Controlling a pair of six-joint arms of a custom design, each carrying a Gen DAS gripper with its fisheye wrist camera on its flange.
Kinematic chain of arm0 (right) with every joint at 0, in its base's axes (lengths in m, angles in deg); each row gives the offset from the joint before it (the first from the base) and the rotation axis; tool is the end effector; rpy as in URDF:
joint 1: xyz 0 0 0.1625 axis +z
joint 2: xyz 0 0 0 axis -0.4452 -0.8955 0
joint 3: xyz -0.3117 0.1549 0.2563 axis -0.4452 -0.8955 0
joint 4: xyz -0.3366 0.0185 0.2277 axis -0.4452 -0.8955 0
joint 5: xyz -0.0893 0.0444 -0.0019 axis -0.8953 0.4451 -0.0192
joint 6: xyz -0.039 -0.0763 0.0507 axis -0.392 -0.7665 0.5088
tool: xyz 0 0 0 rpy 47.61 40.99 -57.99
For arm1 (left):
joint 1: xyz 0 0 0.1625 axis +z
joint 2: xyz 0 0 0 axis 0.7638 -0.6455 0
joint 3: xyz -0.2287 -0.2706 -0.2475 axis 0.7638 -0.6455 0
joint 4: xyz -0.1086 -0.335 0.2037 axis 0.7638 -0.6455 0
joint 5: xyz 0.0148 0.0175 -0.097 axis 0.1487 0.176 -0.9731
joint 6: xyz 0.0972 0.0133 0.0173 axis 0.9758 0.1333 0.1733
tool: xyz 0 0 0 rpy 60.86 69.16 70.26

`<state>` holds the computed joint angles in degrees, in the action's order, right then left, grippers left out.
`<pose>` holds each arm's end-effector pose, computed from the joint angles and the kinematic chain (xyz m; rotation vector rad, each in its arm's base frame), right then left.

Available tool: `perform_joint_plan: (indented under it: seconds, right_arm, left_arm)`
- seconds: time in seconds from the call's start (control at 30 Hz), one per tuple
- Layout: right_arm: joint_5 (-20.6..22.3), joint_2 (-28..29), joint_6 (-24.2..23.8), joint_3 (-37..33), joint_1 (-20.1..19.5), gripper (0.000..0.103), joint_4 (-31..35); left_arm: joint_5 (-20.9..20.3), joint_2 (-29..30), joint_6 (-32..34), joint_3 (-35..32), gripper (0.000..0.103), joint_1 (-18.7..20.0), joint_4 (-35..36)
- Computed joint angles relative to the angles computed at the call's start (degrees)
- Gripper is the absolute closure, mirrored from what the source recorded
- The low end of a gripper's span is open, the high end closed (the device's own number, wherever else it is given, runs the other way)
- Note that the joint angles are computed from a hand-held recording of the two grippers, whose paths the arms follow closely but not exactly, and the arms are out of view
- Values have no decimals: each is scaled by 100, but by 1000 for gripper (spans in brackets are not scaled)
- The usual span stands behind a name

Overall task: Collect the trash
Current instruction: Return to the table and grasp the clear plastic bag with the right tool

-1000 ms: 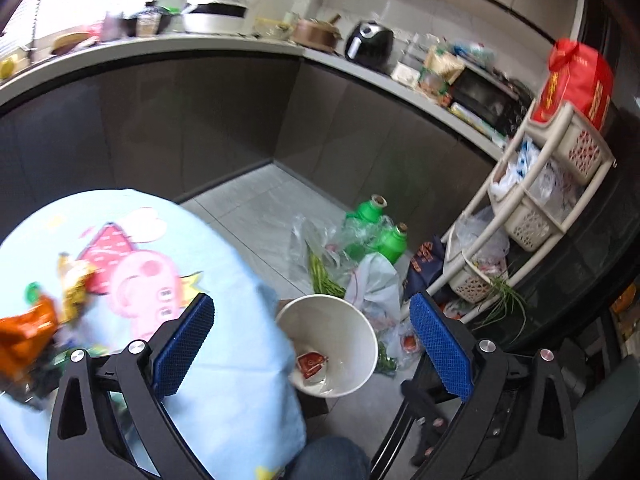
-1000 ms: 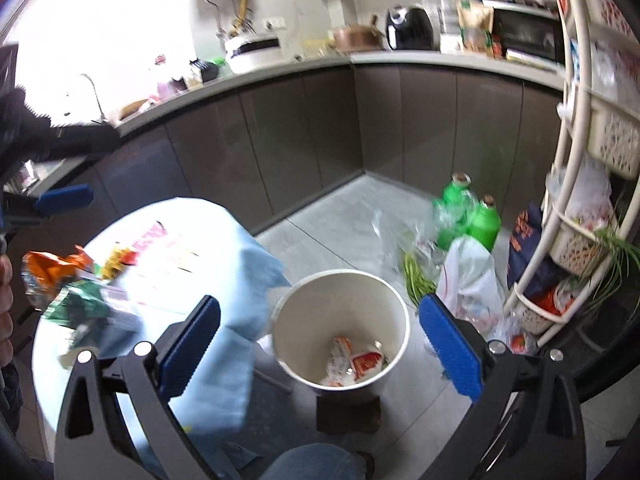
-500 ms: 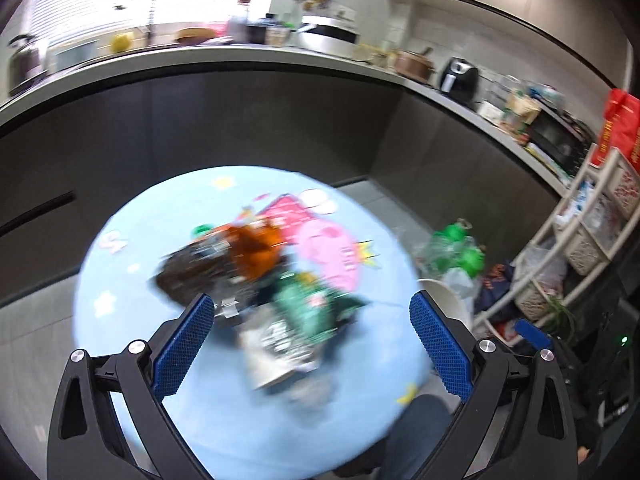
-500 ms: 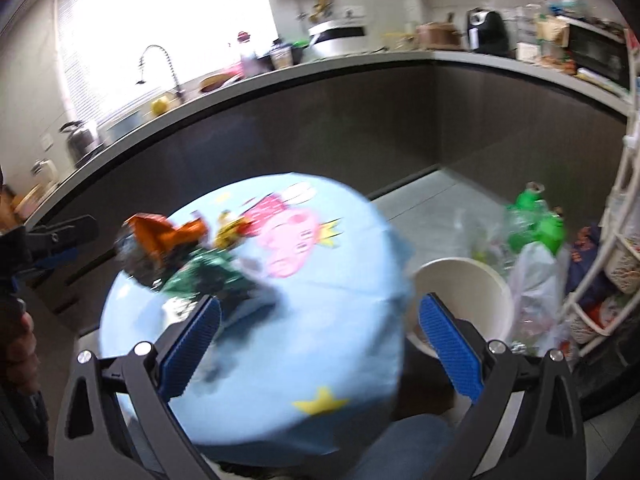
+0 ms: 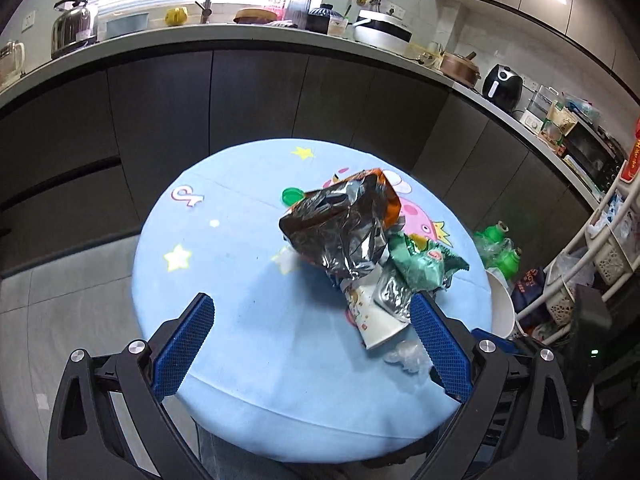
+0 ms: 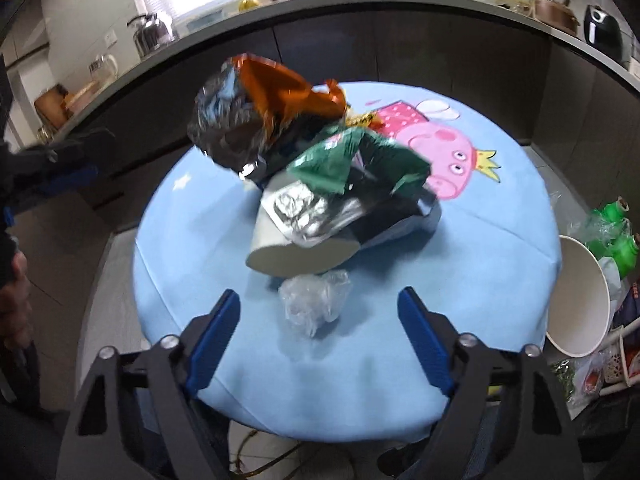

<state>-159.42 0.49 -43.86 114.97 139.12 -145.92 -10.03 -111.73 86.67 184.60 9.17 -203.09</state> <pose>0.2767 -0.4779 0.0196 0.3610 -2.4295 0.7669 -0.1080 -0.5381 0.3009 0.6673 2.5275 -0.7657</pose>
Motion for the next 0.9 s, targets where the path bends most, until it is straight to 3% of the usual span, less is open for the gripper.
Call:
perform_joint_plan:
  seconds: [0.33,0.43,0.5,0.57,0.7,0.9]
  right_arm:
    - [-6,231,90,-251,-202,40,445]
    - [56,252,-14,-313,-286,58,509]
    - [136,240,-29,-285,-324,81,499]
    - [196,230,-75,-232,-342,86,389]
    - [231,94,-89,-39,-353,88,81]
    - [266,-134,-34,233,-377,88,-307]
  left_arm:
    - [-206,206,82,-99,9,102,74]
    - [-250,261,135,-116,9,84,67]
    - [-332,304,180,-132,10,66,71]
    - [-392,355,252,-148,12,21,91]
    - [-382,496,410,-253,16,-64,100]
    - [130,875,961,-689,16,-165,-519]
